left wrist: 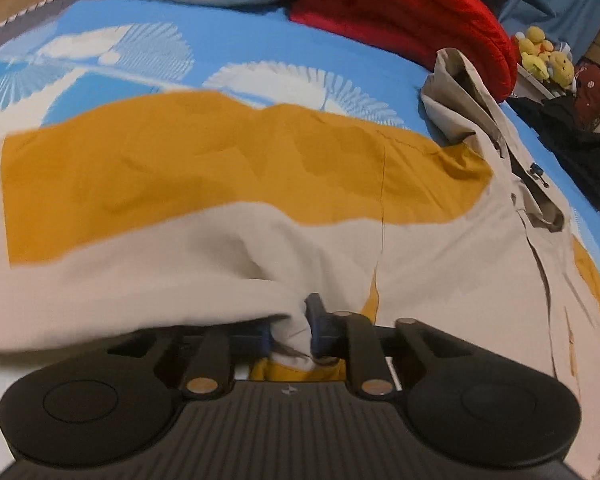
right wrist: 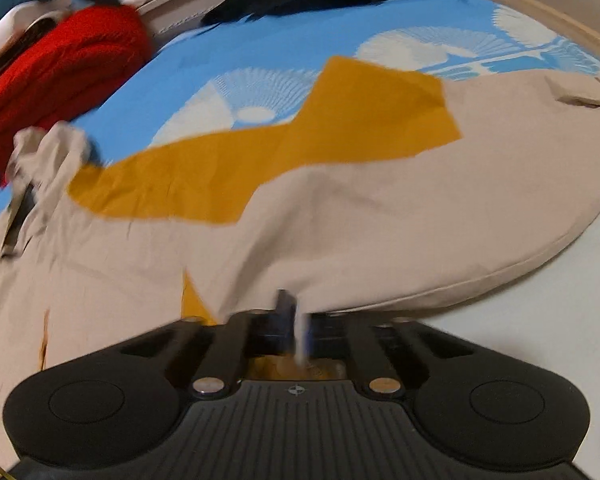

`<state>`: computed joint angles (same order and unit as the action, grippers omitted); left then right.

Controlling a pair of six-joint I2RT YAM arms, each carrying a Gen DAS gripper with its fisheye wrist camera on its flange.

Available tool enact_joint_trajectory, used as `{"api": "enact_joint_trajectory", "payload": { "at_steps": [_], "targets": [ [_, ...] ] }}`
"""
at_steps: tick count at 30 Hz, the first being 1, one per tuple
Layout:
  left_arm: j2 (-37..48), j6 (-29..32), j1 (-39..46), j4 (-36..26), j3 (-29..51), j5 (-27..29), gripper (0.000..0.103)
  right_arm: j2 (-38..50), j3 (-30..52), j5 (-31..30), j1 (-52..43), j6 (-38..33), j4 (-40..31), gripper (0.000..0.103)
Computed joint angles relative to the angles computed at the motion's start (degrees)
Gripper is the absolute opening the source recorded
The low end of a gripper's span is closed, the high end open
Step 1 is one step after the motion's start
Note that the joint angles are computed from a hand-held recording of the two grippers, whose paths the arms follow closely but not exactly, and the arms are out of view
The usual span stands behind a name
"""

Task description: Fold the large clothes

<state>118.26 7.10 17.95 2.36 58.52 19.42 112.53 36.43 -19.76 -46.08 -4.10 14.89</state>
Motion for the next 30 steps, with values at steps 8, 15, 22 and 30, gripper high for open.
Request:
{"api": "enact_joint_trajectory", "payload": {
  "at_steps": [8,15,22,30],
  "targets": [
    [7.73,-2.11,-6.98,4.97,10.70,-3.28,0.013,4.70,5.82,3.62,2.31,6.83,7.05,0.001],
    [8.65,-4.51,-8.36,-1.86,15.76,-3.20,0.028,12.10,15.91,5.11,2.42,12.64,6.47,0.002],
    [-0.47,-0.78,-3.12,-18.77,9.21,0.83,0.043,0.98,9.78,1.36,-2.81,3.80,-9.72,0.033],
    [-20.29,18.13,7.37,-30.18,-12.05,-4.70,0.049,-22.77,-3.35,1.31,-16.81,-21.77,-38.24,0.036]
  ]
}}
